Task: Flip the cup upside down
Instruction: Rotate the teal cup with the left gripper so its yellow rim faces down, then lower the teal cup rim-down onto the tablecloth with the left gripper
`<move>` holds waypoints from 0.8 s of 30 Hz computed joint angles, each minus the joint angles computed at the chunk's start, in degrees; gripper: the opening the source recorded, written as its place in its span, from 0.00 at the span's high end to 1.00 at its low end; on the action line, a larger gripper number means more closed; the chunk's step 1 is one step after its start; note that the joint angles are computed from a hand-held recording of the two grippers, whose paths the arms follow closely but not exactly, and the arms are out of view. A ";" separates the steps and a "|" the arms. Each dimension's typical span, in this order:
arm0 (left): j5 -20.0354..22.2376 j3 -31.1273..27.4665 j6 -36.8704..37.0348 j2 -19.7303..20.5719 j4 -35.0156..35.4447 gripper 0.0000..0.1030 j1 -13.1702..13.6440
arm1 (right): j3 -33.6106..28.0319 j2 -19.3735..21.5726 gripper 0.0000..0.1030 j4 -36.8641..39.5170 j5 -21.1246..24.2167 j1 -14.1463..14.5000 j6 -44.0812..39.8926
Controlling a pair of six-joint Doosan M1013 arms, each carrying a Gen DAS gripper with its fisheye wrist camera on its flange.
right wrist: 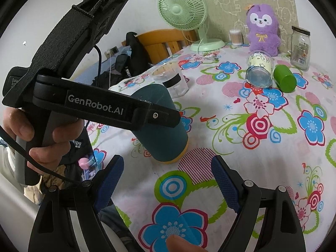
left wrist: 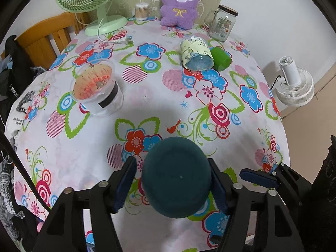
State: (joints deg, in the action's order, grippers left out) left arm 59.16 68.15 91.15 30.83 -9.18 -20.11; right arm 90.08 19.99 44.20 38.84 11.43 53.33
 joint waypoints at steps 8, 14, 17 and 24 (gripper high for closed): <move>0.17 0.04 0.25 -0.15 -0.93 0.23 0.13 | -0.13 0.04 0.16 -0.01 0.08 0.03 -0.22; -0.51 0.46 0.41 -0.80 -1.59 0.18 0.33 | 0.11 -0.20 0.16 0.89 -0.25 0.06 -1.32; -1.91 0.93 0.49 -1.42 -1.25 0.14 0.27 | -0.05 -0.27 0.16 0.26 -0.25 0.09 -0.54; -5.85 2.55 0.80 -3.15 -0.08 0.08 0.29 | 0.44 -1.40 0.00 -1.05 -3.25 0.46 0.61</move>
State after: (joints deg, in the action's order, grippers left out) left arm 53.31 70.71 91.95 27.68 -9.26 -19.82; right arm 90.52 18.58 43.15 35.59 11.88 53.94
